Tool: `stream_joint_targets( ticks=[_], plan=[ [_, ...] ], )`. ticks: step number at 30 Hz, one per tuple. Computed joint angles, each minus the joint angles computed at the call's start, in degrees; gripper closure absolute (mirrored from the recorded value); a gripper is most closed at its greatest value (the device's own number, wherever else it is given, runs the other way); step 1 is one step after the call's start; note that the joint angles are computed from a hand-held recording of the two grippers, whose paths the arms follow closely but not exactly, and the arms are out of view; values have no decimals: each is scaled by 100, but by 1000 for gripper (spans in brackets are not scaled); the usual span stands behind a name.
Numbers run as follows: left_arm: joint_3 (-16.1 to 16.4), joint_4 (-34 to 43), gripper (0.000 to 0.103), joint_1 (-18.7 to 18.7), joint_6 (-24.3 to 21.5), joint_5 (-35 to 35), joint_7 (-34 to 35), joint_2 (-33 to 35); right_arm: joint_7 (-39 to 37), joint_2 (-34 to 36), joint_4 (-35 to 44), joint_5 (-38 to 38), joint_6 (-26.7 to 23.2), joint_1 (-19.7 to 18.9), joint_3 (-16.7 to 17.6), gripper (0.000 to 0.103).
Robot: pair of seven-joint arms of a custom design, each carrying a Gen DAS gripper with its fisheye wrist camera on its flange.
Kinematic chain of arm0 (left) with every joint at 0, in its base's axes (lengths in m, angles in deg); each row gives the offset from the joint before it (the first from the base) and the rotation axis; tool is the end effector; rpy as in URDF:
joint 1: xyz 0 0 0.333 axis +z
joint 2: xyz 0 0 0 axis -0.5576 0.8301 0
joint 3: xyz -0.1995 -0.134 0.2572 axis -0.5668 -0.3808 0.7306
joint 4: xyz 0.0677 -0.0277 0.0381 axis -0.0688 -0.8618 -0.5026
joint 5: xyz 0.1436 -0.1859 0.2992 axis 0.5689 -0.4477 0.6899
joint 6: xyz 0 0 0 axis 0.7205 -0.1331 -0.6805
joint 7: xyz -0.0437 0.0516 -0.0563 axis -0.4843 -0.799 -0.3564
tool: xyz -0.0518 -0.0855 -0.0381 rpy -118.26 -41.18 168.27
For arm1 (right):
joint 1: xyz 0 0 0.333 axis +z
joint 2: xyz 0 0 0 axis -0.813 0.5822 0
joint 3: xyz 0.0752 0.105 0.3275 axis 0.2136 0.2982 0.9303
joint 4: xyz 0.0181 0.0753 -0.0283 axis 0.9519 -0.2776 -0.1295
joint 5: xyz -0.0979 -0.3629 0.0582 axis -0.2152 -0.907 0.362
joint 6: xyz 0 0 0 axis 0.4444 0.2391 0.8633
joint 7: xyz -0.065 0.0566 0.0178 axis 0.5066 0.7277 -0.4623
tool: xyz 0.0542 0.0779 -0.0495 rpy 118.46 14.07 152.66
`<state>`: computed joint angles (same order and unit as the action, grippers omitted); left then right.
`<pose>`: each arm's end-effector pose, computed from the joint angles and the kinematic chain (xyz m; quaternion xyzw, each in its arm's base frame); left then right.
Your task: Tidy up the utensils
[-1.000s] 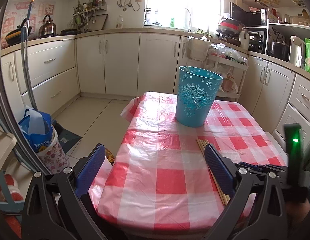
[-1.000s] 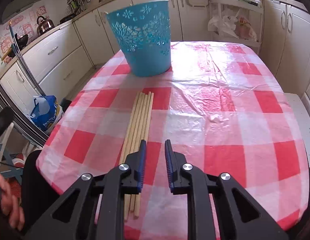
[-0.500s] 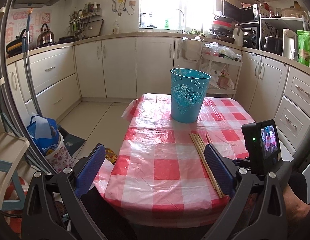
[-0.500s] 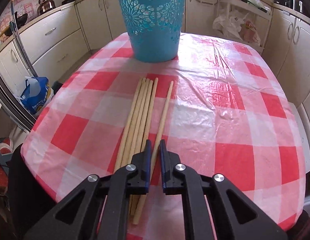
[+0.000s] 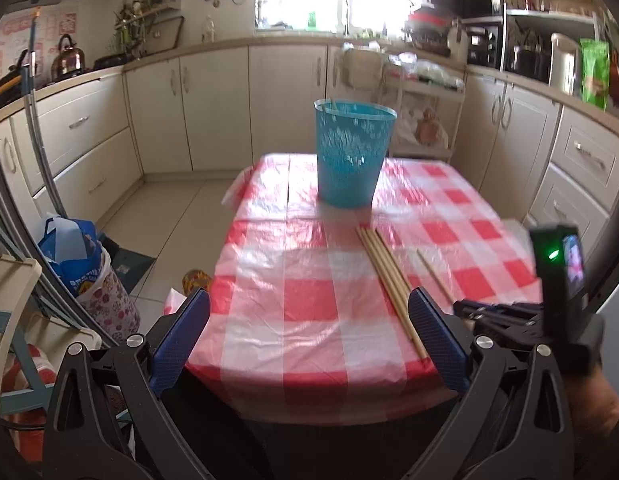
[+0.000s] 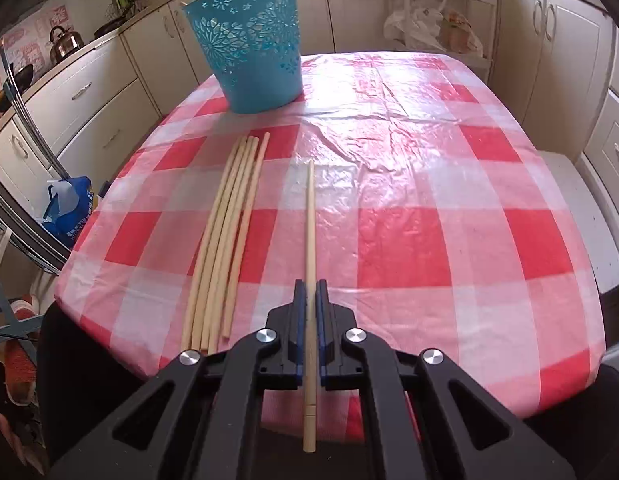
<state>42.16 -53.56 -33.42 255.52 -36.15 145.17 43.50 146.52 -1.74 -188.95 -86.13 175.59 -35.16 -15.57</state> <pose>0.5683 -0.0861 0.5428 -0.6329 0.6367 -0.3191 0.3036 0.6322 0.2837 0.4865 -0.6965 0.6491 -0.1436 0.2701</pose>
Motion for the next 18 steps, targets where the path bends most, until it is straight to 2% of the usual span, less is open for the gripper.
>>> stream_joint_targets(
  ticks=[2, 6, 7, 10, 13, 17, 18],
  plan=[
    [-27, 105, 8, -39, -114, -216, 238, 153, -86, -15, -18, 73, 54, -46, 46, 97],
    [-203, 522, 8, -75, -373, -1745, 1551, 613, -291, 106, 152, 95, 152, -70, 65, 93],
    [-211, 662, 8, -110, -433, -1943, 1701, 735, -306, 142, 200, 75, 156, -62, 44, 91],
    [-187, 1186, 8, -255, -683, -2339, 2044, 1136, -515, 282, 399, 205, 130, -152, 112, 90],
    [7, 1757, 8, -550, -926, -2412, 2105, 1563, -804, 410, 557, 320, 88, -210, 189, 90],
    [190, 2561, 8, -826, -1347, -2521, 2175, 2123, -906, 512, 660, 182, -13, -97, 70, 90],
    [264, 2789, 12, -910, -1492, -2477, 2141, 2284, -890, 507, 618, 149, 69, -81, 40, 91]
  ],
)
